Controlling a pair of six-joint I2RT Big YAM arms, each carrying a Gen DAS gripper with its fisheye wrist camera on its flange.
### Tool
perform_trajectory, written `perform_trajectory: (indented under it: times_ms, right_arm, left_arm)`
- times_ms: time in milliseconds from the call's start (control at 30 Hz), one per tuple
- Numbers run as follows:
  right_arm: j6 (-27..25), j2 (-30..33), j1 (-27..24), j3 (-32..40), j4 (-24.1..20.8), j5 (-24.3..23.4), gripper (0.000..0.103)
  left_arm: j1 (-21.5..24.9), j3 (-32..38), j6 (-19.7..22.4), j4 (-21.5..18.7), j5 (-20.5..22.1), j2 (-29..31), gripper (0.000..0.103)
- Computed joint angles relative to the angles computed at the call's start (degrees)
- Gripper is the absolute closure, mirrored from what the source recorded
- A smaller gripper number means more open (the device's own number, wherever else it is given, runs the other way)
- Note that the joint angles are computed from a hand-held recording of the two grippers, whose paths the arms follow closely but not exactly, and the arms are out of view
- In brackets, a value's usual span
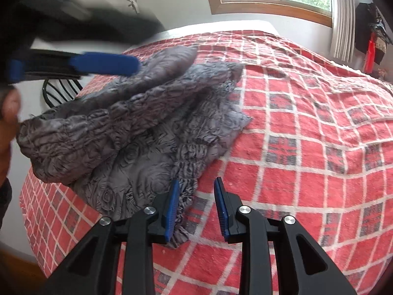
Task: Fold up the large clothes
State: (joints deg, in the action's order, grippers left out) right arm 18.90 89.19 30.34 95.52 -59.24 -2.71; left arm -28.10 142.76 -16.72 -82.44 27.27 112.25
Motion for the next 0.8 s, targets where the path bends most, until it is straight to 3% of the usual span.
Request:
perform_trajectory:
  times_ms: [67, 100, 200, 300, 333, 367, 433, 500, 567, 700, 767, 800]
  right_arm:
    - [0.25, 0.02, 0.23, 0.44, -0.33, 0.57, 0.073]
    - [0.43, 0.10, 0.42, 0.80, -0.54, 0.66, 0.072]
    - [0.74, 0.43, 1.14, 2.33, -2.01, 1.30, 0.064]
    - [1.45, 0.40, 0.83, 4.31, -3.63, 1.70, 0.055]
    - [2.07, 0.63, 0.46, 5.47, -4.62, 1.89, 0.053]
    - [3.17, 0.86, -0.24, 6.58, -5.17, 1.16, 0.048]
    - [5.08, 1.39, -1.39, 8.60, -5.66, -0.56, 0.043]
    - [7.47, 2.55, -2.91, 10.82, -5.73, -4.70, 0.033]
    - [13.14, 4.34, -5.14, 12.02, -3.83, -13.73, 0.024]
    - [20.72, 9.03, -6.79, 13.19, 0.86, -25.55, 0.021]
    - [21.88, 11.70, -6.45, 14.93, 1.34, -27.58, 0.021]
    - [21.35, 12.54, -6.15, 15.91, 1.11, -27.09, 0.033]
  left_arm:
    - [1.82, -6.51, -3.67, 6.95, 6.73, -4.21, 0.031]
    - [2.16, -7.71, -4.35, 8.40, 7.31, -5.21, 0.031]
    - [2.48, -6.40, -3.00, 6.67, 4.26, -5.82, 0.031]
    - [1.57, -2.71, 4.50, -0.45, -9.39, -5.77, 0.031]
    - [1.19, -4.78, 7.75, -0.43, -15.62, -7.63, 0.031]
    - [1.16, -8.69, 10.01, 1.42, -18.50, -10.24, 0.031]
    - [1.80, -16.06, 12.52, 4.85, -20.79, -14.84, 0.031]
    - [3.01, -21.45, 12.89, 7.45, -18.89, -17.85, 0.031]
    - [4.00, -26.30, 13.39, 8.74, -16.03, -19.46, 0.032]
    - [3.29, -33.49, 15.84, 11.19, -14.26, -21.13, 0.037]
    - [2.78, -35.59, 15.42, 12.68, -13.14, -21.41, 0.037]
    - [2.85, -36.24, 15.45, 13.17, -12.60, -21.63, 0.037]
